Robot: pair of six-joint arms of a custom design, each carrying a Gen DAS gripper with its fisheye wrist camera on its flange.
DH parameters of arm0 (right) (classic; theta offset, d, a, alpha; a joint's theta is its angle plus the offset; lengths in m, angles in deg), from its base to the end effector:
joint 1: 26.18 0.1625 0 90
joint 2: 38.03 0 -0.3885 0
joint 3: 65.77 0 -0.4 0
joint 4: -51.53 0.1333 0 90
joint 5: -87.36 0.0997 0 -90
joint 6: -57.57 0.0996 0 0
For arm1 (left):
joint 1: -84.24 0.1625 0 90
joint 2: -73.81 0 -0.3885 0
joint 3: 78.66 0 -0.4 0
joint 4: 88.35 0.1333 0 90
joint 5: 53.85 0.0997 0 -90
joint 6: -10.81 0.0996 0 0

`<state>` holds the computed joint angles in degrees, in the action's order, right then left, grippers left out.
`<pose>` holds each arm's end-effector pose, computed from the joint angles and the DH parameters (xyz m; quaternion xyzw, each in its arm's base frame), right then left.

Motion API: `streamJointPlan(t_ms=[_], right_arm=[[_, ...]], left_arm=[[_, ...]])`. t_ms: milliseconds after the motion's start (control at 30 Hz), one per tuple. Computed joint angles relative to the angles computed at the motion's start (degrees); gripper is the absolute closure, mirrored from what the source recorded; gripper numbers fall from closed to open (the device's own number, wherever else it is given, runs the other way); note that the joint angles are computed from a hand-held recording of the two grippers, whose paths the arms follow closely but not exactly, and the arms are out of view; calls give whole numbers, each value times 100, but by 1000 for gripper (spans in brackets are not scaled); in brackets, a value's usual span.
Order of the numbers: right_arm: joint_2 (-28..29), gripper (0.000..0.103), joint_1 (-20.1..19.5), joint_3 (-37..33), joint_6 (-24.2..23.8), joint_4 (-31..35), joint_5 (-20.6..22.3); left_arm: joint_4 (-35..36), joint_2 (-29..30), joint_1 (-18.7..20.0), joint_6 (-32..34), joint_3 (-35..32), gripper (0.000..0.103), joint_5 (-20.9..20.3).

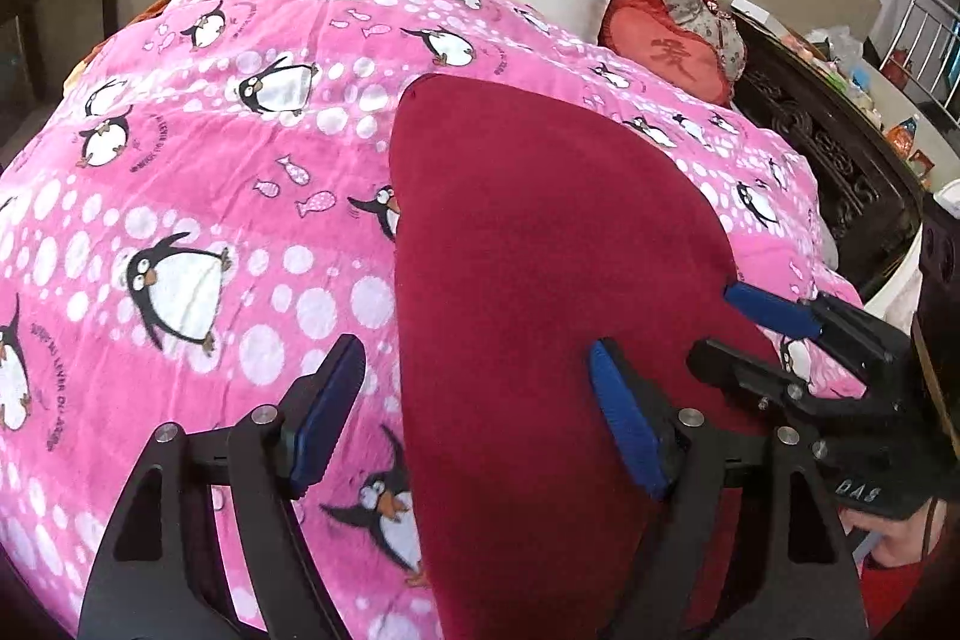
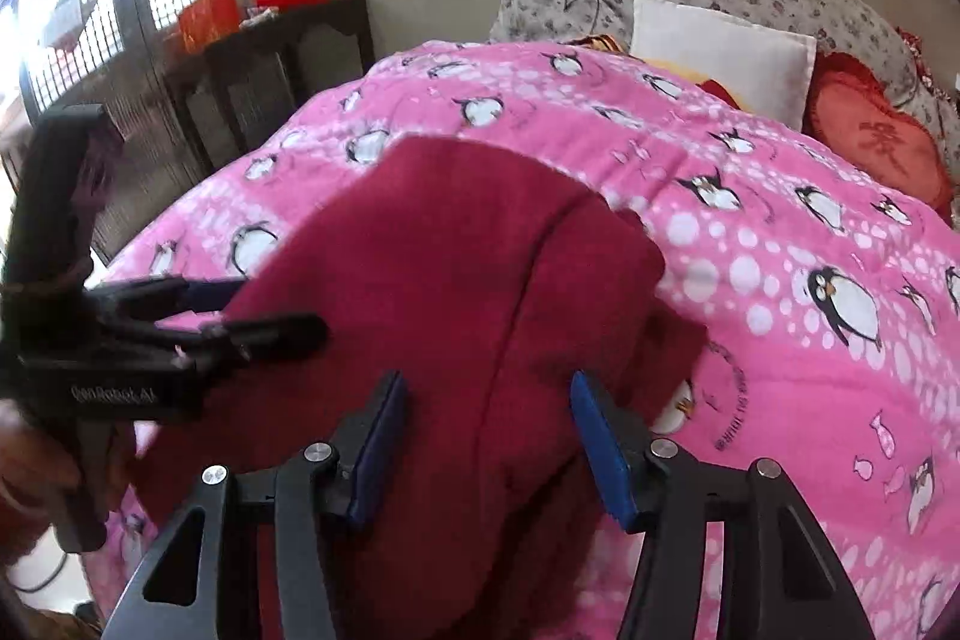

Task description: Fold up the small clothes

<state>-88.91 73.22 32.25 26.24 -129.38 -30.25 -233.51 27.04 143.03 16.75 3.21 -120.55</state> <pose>0.1922 -0.6273 0.1759 0.2302 -0.8758 0.3133 0.2862 -0.2245 -0.7039 0.1638 0.2739 0.9254 -0.2099 0.1567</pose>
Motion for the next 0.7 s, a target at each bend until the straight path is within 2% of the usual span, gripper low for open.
streamJointPlan(t_ms=[200,267,333,433,533,700], right_arm=[[-446,48,273,764,-120,-402,113],[-343,48,326,851,-139,-465,-194],[-175,47,232,892,-50,-594,-380],[-355,47,163,1116,323,-722,-51],[-536,47,259,1320,383,-1012,66],[-584,47,458,1450,569,-1596,-147]], left_arm=[[-319,-69,-100,177,194,25,240],[-399,-144,-115,161,309,25,312],[-455,-204,-150,123,401,25,387],[-766,-341,-231,232,672,25,598],[-968,-474,-284,310,898,25,698],[-1079,-611,-339,270,1081,25,705]])
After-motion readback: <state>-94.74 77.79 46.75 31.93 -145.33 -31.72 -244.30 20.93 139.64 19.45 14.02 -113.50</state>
